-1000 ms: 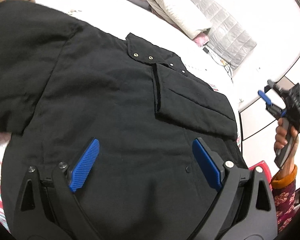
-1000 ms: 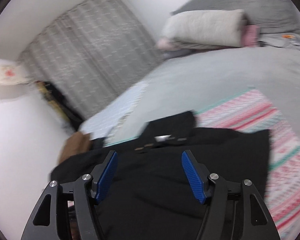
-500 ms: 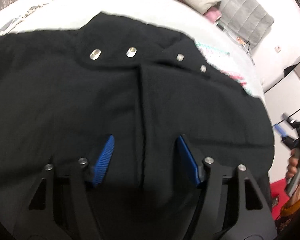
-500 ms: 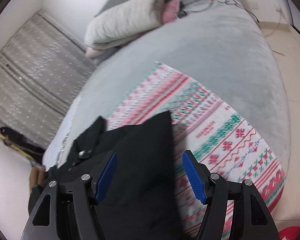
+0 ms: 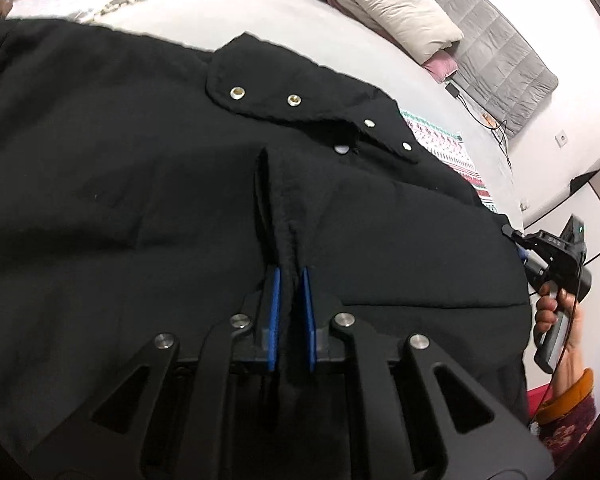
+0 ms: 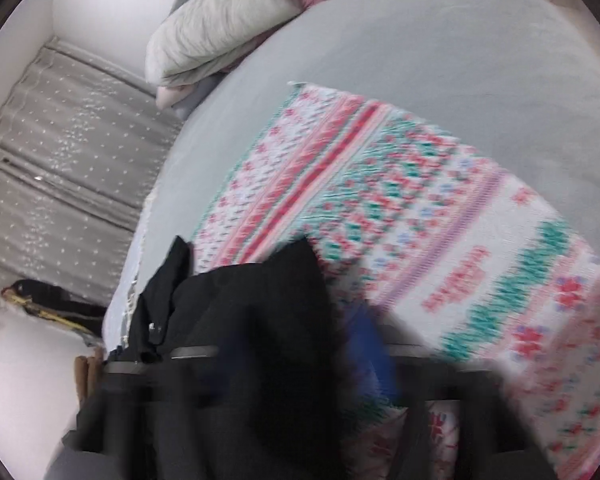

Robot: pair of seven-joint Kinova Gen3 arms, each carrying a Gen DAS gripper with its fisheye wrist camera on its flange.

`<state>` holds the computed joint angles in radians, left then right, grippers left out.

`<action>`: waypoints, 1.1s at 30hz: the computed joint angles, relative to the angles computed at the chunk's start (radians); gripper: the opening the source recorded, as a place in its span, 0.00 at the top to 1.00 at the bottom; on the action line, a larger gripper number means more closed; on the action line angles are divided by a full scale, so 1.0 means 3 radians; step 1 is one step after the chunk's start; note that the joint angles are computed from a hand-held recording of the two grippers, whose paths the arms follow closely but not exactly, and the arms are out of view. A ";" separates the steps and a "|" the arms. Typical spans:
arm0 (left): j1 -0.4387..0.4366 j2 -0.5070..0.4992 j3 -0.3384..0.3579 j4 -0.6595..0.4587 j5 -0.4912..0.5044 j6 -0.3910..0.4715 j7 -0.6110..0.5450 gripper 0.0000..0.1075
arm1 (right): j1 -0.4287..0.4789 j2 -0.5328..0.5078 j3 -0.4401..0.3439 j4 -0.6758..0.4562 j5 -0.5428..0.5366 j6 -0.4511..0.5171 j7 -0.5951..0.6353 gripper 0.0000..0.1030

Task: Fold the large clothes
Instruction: 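Fold the held sleeve across the jacket body with the right gripper, then grasp the jacket's other side panel with the left gripper and lift it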

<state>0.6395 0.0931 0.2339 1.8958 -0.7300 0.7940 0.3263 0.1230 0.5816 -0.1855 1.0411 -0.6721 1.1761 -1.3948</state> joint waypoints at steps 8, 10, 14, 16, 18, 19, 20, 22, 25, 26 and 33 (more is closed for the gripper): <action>0.0679 0.0179 -0.0485 -0.0396 -0.0144 0.0683 -0.0228 0.55 | -0.0894 -0.0367 0.0690 0.0201 0.0940 -0.0595 -0.0377 0.75; 0.0526 0.0077 -0.0347 -0.0264 -0.0339 0.0466 -0.0212 0.54 | -0.0935 -0.0598 0.0633 0.0428 0.1180 -0.0866 -0.0548 0.67; -0.0079 0.0033 0.0182 -0.0198 -0.0566 -0.0077 -0.0354 0.54 | -0.0741 -0.1080 0.0144 0.0985 0.1297 -0.1405 -0.0277 0.48; -0.0388 0.0083 0.0461 -0.0067 -0.0692 -0.0348 -0.0220 0.53 | -0.0680 -0.1224 -0.0056 0.1221 0.1232 -0.1508 -0.0009 0.40; -0.0678 0.0180 0.0656 0.0125 -0.0846 -0.0619 -0.0032 0.53 | -0.0715 -0.1251 -0.0134 0.1387 0.1174 -0.1433 0.0174 0.33; -0.0751 0.0172 0.0698 0.0244 -0.0982 -0.0754 0.0094 0.53 | -0.0815 -0.1237 -0.0080 0.1481 0.1226 -0.1439 0.0207 0.33; -0.0762 0.0104 0.0684 0.0379 -0.1104 -0.0890 0.0229 0.53 | -0.0935 -0.1227 0.0029 0.1597 0.1310 -0.1499 0.0215 0.33; -0.0680 -0.0028 0.0473 0.0532 -0.1188 -0.1126 0.0393 0.53 | -0.0990 -0.1210 0.0136 0.1808 0.1315 -0.1729 0.0314 0.32; -0.0261 -0.0106 0.0044 0.0576 -0.0995 -0.1116 0.0232 0.53 | -0.0744 -0.1220 0.0029 0.1834 0.1202 -0.1798 0.0211 0.33; -0.0107 -0.0133 -0.0047 0.0551 -0.0866 -0.1012 0.0105 0.53 | -0.0746 -0.1213 0.0067 0.1826 0.1266 -0.1803 0.0139 0.33; 0.0892 -0.0399 -0.0508 0.0390 -0.0135 -0.0066 -0.0255 0.25 | -0.1097 -0.1298 0.0710 0.1745 0.1605 -0.1462 -0.0746 0.25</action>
